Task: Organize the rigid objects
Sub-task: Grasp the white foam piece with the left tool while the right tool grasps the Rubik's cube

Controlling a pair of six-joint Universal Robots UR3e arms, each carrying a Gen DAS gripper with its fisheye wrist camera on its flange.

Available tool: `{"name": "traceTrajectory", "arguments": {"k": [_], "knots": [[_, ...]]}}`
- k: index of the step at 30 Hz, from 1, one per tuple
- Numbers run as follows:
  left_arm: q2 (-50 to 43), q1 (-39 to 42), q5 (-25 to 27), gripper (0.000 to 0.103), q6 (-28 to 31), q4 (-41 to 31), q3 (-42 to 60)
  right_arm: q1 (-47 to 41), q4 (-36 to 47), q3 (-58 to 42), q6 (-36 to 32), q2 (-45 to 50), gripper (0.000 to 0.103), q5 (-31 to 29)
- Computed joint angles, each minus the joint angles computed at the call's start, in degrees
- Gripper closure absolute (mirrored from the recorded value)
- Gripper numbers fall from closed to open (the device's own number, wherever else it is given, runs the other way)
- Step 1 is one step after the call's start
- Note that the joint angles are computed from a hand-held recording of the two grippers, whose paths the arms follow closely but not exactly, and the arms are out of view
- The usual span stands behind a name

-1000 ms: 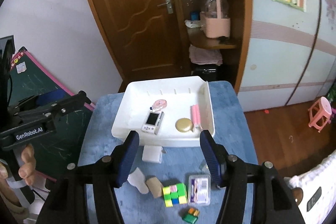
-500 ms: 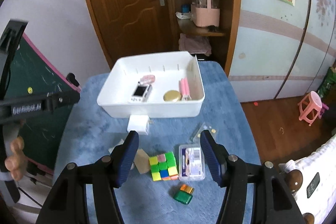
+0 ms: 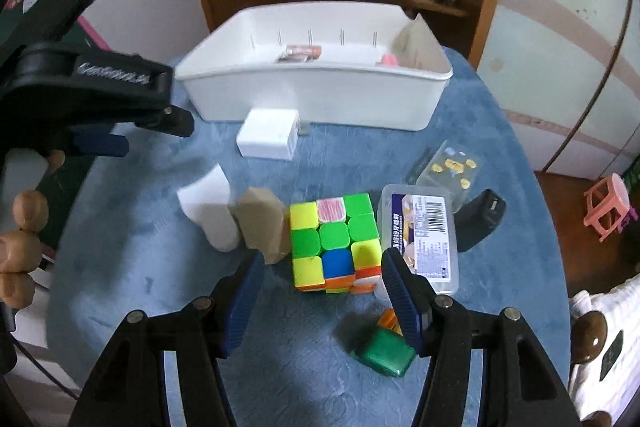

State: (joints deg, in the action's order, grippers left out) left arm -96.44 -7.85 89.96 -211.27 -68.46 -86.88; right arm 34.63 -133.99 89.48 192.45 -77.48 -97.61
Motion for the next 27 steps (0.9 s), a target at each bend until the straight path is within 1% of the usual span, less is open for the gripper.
{"name": "traceTrajectory", "arguments": {"k": [5, 9, 10, 14, 17, 21, 23, 25, 27], "knots": [[-2.8, 0.8, -1.9, 0.022, -4.6, 2.3, -2.4, 1.9, -3.9, -0.2, -3.5, 3.1, 0.041, -4.1], [-4.7, 0.7, -2.7, 0.022, -7.4, 3.0, -3.1, 2.6, -4.0, -2.1, -5.6, 5.8, 0.041, -7.0], [-5.1, 0.6, -2.5, 0.022, -8.1, 2.9, -3.1, 2.4, -4.3, -2.0, -5.6, 6.1, 0.041, -7.2], [-6.0, 0.5, -2.9, 0.022, -10.5, 2.6, -3.9, 0.8, -3.9, -1.7, -5.8, 6.5, 0.041, -4.3], [-6.3, -0.4, -1.6, 0.022, -11.9, 2.5, -3.6, 0.5, -3.4, -2.2, -6.2, 7.6, 0.041, -3.4], [-7.0, -2.3, 0.2, 0.022, -14.1, 0.8, -2.1, 1.0, -5.4, -2.3, -7.6, 8.7, 0.041, -4.1], [-8.9, -3.2, 0.9, 0.022, -15.7, -2.0, 1.1, 1.5, -5.5, -2.7, -7.9, 9.1, 0.041, -4.8], [-9.4, -4.0, 1.1, 0.022, -18.1, -4.0, 2.3, 1.7, -5.9, -2.6, -8.3, 9.1, 0.045, -5.2], [-9.3, -4.9, 2.0, 0.023, -20.1, -5.0, 2.7, 2.0, -5.7, -2.6, -8.5, 8.9, 0.045, -5.3]]}}
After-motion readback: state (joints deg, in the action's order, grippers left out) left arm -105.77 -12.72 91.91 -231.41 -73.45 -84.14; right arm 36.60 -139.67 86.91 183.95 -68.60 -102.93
